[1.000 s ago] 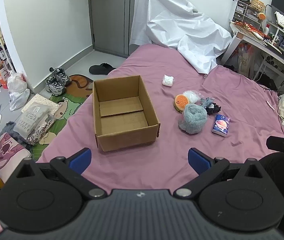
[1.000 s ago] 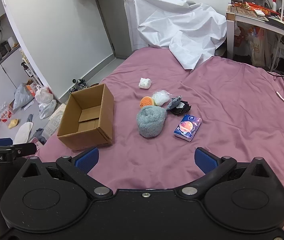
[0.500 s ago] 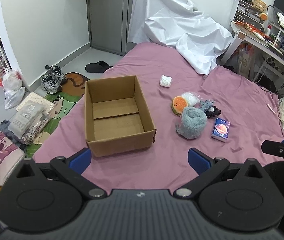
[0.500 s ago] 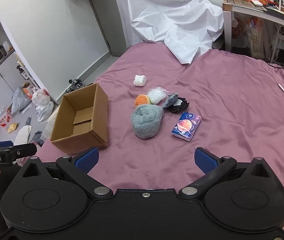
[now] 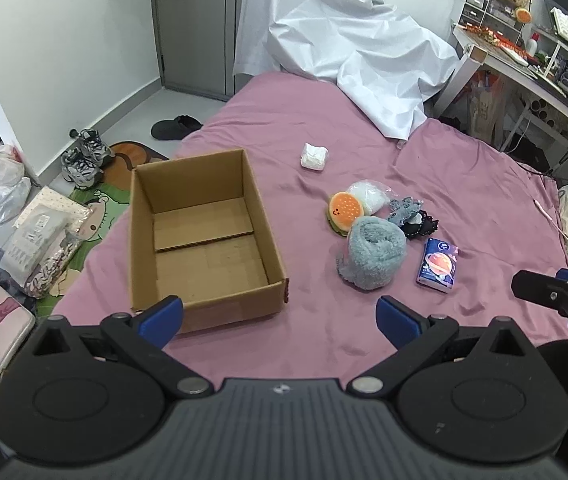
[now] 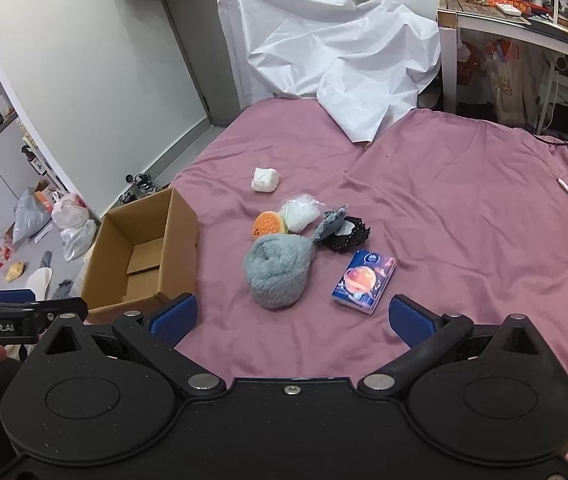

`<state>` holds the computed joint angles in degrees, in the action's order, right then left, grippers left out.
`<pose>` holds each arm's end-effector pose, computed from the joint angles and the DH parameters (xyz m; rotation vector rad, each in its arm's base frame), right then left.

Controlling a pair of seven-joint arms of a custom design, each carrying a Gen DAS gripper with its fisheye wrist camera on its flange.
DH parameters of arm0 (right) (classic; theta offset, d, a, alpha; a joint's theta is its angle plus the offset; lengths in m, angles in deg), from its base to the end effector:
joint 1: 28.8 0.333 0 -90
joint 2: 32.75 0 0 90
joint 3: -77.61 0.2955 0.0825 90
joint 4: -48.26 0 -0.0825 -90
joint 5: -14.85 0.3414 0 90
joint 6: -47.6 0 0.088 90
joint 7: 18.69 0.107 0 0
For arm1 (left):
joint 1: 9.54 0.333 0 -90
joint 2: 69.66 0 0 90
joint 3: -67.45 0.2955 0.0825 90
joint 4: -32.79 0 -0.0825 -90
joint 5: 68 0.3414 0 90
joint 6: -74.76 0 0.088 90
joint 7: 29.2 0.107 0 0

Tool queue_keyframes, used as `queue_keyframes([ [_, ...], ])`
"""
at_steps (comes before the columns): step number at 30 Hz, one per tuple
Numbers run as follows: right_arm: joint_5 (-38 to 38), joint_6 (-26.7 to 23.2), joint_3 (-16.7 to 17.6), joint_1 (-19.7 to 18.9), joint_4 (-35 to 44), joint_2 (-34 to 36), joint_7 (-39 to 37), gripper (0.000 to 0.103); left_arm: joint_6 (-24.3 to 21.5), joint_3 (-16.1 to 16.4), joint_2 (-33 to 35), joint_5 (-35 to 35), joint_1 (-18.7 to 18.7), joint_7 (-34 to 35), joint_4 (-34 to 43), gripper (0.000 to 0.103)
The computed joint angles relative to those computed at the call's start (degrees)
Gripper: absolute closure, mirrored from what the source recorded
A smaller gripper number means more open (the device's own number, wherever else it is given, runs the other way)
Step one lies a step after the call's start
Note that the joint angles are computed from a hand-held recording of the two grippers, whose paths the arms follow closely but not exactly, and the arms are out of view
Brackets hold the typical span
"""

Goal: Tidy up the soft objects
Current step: 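Reach the left gripper to the grey fluffy plush and grasp it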

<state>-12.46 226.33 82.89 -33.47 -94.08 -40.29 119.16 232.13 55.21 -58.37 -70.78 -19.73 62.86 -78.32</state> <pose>0.4739 0.0451 0.4312 -1.4101 2.0115 -0.5845 0.5620 -0.2216 0.4585 -1.5501 2.2671 -0.7723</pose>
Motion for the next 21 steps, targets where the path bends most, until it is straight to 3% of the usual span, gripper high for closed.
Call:
queue_keyframes([
  [8,7.6,1.1,-4.2,3.1,1.6,3.9,-5.0,0.0,-1.7,0.2,5.1,2.2,-1.5,-1.8,5.6,0.001],
  [12,22.1,2.6,-7.2,7.7,1.9,5.8,-16.5,0.0,-2.0,0.1,7.9,2.7,-1.9,-2.4,8.6,0.002],
  [14,25.5,3.1,-7.3,8.1,2.6,6.8,-18.9,0.0,-2.1,-0.2,9.6,2.4,-1.9,-2.3,10.4,0.002],
  [16,33.7,3.8,-6.6,8.5,3.6,8.3,-25.1,0.0,-2.6,-0.3,11.2,2.2,-2.0,-2.3,12.3,0.003],
  [21,58.1,3.6,1.7,3.2,8.8,12.9,-42.9,0.0,-3.1,-0.5,15.7,2.1,-2.8,-2.5,17.6,0.004],
])
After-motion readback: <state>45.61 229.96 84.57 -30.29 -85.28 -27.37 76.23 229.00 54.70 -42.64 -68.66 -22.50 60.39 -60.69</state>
